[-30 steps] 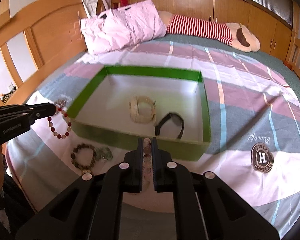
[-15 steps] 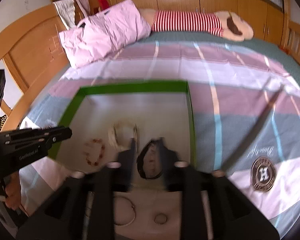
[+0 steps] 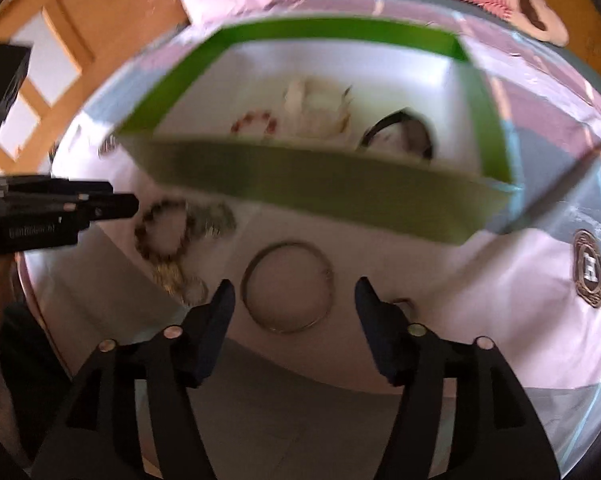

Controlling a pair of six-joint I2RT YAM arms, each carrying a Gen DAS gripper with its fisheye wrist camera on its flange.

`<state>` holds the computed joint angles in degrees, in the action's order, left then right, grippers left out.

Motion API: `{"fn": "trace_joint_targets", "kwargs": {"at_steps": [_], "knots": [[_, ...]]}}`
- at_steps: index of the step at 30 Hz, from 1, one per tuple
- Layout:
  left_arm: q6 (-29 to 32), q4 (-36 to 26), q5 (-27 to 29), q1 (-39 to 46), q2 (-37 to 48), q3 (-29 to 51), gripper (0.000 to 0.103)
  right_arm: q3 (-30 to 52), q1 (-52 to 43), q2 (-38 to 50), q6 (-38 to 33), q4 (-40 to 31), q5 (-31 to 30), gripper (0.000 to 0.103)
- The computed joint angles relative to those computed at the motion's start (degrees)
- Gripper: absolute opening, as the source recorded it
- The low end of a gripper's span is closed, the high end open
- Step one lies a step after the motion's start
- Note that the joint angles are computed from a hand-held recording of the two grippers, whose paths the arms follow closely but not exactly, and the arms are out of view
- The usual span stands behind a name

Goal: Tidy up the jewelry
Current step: 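Lower both bracelets into the green box and open both grippers, then move the left gripper to the brown bead bracelet while the right moves to the green charm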

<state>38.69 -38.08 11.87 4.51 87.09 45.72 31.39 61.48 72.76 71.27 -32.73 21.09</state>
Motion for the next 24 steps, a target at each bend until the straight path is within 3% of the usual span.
{"fn": "trace_joint_targets", "kwargs": {"at_steps": [2, 4, 8, 9, 12, 15, 17, 20, 22, 24], "knots": [[-0.7, 0.2, -0.3, 0.0, 0.7, 0.2, 0.050, 1.8, 0.9, 3.7, -0.4, 0.2, 1.3, 0.078], [-0.7, 0.0, -0.1, -0.1, 0.8, 0.3, 0.059, 2.9, 1.7, 6.6, -0.2, 0.3, 3.0, 0.080], [-1.1, 0.8, -1.4, -0.3, 2.2, 0.2, 0.061, 1.6, 0.3, 8.4, -0.3, 2.7, 3.5, 0.080], [-1.7, 1.0, -2.1, -0.5, 3.4, 0.4, 0.061, 0.9, -0.5, 8.2, -0.7, 3.5, 3.1, 0.078], [-3.1, 1.4, -3.6, -1.2, 6.2, 0.8, 0.061, 0.9, -1.8, 7.7, 0.1, 1.5, 3.0, 0.059], [-3.7, 2.5, -4.7, -1.4, 7.6, 0.7, 0.061, 1.8, -2.5, 6.8, 4.5, -5.1, 4.4, 0.059], [-3.8, 3.1, -5.0, -1.5, 7.9, 0.6, 0.061, 0.2, -2.7, 3.9, 6.6, -5.5, 4.1, 0.059], [-4.4, 4.3, -5.3, -1.7, 8.3, 0.2, 0.047, -1.5, -2.2, -0.2, 6.6, -2.7, 4.5, 0.059], [-4.9, 4.9, -5.3, -1.7, 8.8, 0.5, 0.035, 0.5, -0.8, 1.7, 5.2, -3.1, 5.9, 0.059], [-4.9, 5.5, -4.8, -1.2, 9.4, 0.4, 0.031, 2.3, 0.8, 4.3, 4.4, -3.2, 6.9, 0.059]]}}
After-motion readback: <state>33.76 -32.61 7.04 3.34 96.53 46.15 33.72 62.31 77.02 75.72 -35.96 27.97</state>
